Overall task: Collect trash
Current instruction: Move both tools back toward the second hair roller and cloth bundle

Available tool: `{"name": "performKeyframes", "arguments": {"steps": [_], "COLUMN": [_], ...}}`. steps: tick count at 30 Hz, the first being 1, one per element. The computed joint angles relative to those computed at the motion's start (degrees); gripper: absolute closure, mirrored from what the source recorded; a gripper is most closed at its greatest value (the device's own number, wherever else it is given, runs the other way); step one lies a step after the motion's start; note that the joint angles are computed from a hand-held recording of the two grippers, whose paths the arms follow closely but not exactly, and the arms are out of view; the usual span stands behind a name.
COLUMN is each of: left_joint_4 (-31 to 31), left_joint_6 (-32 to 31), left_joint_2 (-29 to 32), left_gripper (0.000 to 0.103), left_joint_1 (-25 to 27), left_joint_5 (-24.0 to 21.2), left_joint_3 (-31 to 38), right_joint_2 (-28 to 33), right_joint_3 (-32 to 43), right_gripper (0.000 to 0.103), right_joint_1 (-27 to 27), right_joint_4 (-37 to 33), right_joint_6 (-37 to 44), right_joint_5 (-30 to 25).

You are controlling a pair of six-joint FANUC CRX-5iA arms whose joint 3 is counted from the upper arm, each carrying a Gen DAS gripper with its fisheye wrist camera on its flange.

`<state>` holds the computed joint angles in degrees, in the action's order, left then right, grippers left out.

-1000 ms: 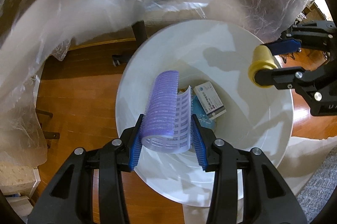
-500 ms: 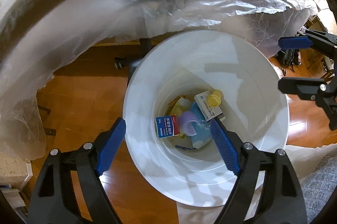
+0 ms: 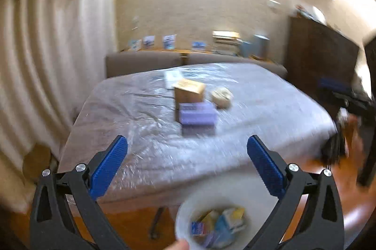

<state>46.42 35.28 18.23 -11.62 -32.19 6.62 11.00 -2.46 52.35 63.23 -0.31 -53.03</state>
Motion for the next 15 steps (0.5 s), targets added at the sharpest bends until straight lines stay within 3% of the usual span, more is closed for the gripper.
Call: {"name": "performKeyframes", "arguments": {"steps": [2,4,8,10,15], "left_joint_4": [-6.3,-11.2,-19.5,-21.4,-24.4], "left_joint_6": [11.1,17.6,23.4,23.4,27.5], "left_joint_2": [4.2,8.8,15.5,18.9,27.1], "left_gripper": [0.001,0.001,0.001,0.001,0.001], "left_joint_1": [0.3,0.0,-1.4,-1.8,-2.8], "left_joint_5": [-4.3,-10.1,-15.5,-19.2,-27.3], "left_joint_3": [7.6,15.6,26.5,31.7,44.8], "right_joint_2": [-0.1,1.6,5.8,8.8,19.1], "right_joint_3": [0.5,4.1,10.0,14.8,30.3], "right_gripper": [0.004,0.004,0.004,0.004,0.004], "right_joint_1": [-3.2,-5.6,-9.8,-11.5,-14.7], "right_joint_4": [-0.8,-7.0,-13.3,-18.4,-27.6], "right_joint_6": [-5.0,-3.4,3.9,11.4,30.1], "right_joint_5": [3.6,4.3,3.6,2.6,-5.9]}}
